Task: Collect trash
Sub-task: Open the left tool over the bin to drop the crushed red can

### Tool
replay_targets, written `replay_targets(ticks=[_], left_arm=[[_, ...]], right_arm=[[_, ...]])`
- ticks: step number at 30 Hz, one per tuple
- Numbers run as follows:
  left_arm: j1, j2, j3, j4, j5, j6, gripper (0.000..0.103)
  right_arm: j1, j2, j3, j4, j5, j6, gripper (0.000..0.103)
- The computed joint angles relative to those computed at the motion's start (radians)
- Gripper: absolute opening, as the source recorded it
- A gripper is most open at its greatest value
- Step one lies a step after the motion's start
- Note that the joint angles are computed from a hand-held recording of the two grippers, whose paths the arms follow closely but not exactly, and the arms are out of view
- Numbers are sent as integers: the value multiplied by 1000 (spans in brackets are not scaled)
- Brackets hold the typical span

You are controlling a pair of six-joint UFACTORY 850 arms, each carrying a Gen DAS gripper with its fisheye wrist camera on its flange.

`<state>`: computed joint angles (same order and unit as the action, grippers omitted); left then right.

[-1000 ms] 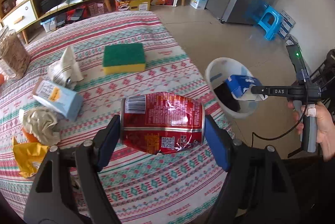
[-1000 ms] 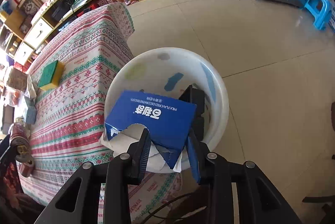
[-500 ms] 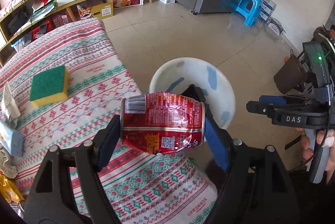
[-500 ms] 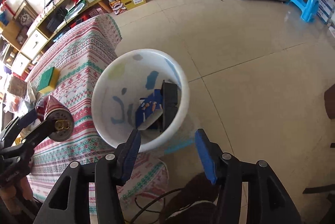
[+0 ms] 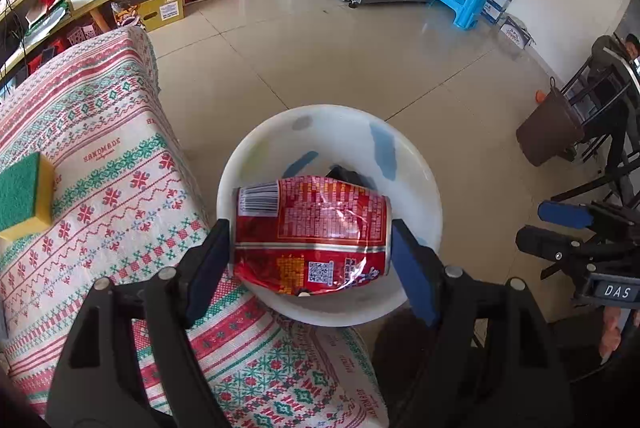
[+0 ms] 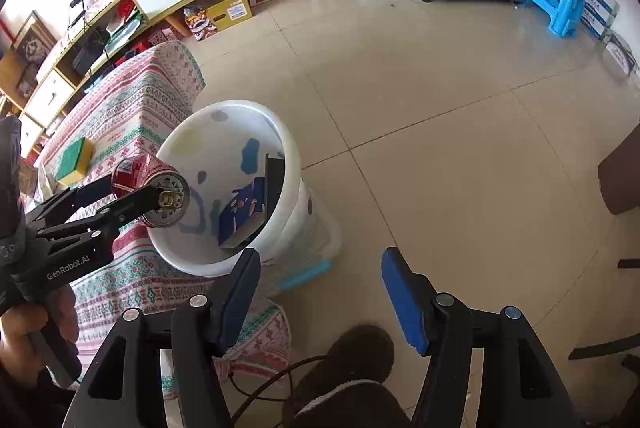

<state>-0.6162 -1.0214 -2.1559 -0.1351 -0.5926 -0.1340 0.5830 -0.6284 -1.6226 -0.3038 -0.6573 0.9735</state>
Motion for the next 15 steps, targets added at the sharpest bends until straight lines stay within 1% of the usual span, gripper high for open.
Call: replay_targets(ticks=[3, 6, 11, 15], left_arm=[[8, 20, 25, -38, 2, 32, 80], [9, 66, 80, -10, 27, 32, 84], [25, 191, 253, 22, 109, 17, 90], [39, 275, 366, 131, 132, -60, 92]], right_arm=[[3, 2, 4, 0, -6, -3, 66], [4, -2, -3, 4, -15, -3, 67], [13, -20, -36, 7, -23, 4, 71], [24, -50, -83, 12, -38, -9, 76]])
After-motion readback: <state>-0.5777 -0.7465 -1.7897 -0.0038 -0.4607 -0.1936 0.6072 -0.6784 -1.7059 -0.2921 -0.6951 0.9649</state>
